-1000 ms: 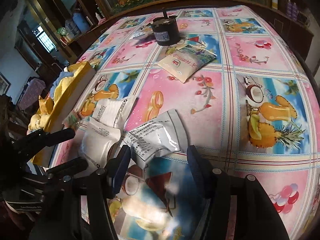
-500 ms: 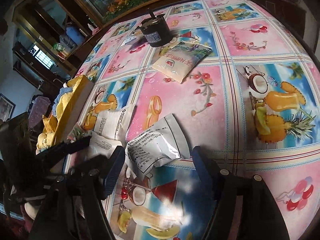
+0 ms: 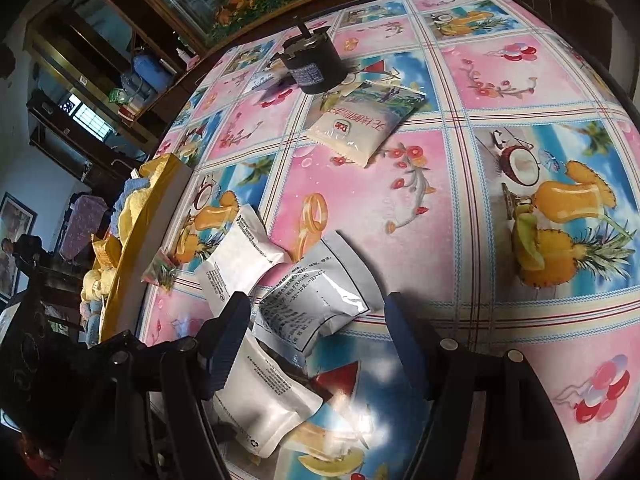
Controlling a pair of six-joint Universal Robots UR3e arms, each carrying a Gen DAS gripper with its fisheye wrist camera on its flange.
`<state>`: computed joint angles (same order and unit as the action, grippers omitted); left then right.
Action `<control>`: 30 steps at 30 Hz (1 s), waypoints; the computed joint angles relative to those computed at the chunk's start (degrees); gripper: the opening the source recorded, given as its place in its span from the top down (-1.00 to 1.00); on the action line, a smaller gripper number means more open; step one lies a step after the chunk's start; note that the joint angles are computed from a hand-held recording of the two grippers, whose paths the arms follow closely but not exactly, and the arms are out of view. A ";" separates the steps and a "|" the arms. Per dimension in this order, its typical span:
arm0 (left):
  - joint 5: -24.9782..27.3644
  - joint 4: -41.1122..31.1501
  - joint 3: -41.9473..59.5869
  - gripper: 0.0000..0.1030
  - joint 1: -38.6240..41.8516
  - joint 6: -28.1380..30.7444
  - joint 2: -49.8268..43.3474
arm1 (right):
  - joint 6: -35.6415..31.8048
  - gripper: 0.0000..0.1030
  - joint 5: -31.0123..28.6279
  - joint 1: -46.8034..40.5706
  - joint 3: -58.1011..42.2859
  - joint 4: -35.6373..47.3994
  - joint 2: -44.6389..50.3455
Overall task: Organize soft objects
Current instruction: 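Lift the white packet with the left gripper while the right grasps the printed paper packet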
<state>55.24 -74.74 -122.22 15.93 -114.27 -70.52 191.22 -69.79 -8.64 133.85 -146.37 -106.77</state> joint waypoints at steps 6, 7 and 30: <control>5.00 23.03 -11.20 -0.65 -9.48 -6.60 2.64 | -4.23 -0.41 -9.19 8.25 -12.20 4.70 11.06; 3.71 21.55 -11.76 -0.63 -8.81 -4.99 3.26 | -5.91 -0.41 -10.39 9.26 -13.46 5.42 12.12; -13.51 -22.09 10.69 -0.11 32.73 13.87 2.89 | -3.79 -0.16 -2.76 9.83 -7.95 -1.19 0.69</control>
<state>41.73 -96.82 -111.52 48.66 -100.39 -67.64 187.43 -72.56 1.20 125.89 -147.56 -106.08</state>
